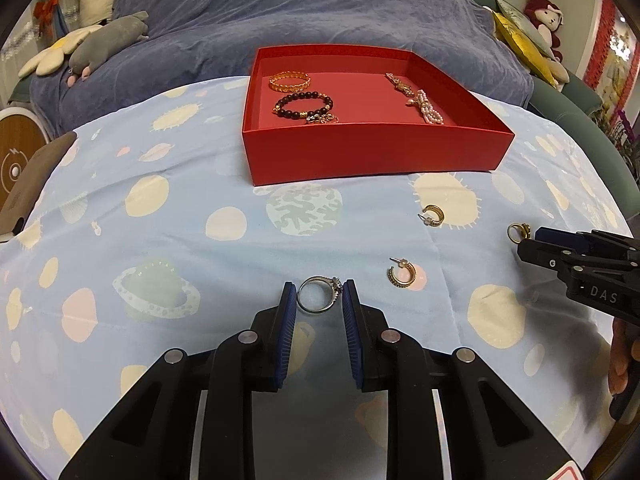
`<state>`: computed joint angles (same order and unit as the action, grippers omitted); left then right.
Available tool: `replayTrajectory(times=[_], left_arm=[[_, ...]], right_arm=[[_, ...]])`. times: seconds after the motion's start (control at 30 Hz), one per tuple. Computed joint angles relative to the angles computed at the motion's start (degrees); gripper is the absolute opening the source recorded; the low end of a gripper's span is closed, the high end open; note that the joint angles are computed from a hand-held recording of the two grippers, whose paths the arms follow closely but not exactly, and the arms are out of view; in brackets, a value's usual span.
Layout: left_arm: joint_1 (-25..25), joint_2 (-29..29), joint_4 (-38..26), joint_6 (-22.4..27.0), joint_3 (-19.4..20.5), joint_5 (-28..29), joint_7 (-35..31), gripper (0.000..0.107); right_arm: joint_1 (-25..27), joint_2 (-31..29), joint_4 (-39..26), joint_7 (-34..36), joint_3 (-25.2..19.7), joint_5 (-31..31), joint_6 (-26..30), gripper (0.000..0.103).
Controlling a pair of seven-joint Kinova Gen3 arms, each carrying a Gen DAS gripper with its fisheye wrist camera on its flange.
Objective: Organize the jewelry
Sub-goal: 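Grasp the silver diamond ring with the left tool while the right tool grasps the red-stone gold ring, then carry both rings into the red box and open both tools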
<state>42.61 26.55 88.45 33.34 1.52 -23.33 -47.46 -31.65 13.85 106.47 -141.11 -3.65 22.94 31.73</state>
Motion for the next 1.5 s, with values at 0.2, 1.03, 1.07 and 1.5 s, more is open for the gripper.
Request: replayTrajectory(times=[0.2,1.03,1.07,1.5], left_arm=[[-0.59,-0.16,0.13,-0.11,0.43,0.74,-0.62,0.020],[-3.28,-1.73,0.58,-1.10,1.67,4.08,-2.28,0.020],[-3.39,-1.86,0.34,-1.17,1.76,4.31,-2.44,0.020],[-2.20,-2.13,-6.76,-0.59,0.57,2.23,-1.14,0.020]], right_arm=[[-0.47,1.02,-1.02,-0.45,0.36,0.95,0.51,0.035],[-1.21,0.71,-1.71,-1.57,0.81,2.14,-0.04,0.022],[-1.24,0.47,-1.98,-1.63,0.73,2.16,-0.06,0.022],[-0.62,-1.86,-8.69,-4.87,0.84,5.69,0.00,0.022]])
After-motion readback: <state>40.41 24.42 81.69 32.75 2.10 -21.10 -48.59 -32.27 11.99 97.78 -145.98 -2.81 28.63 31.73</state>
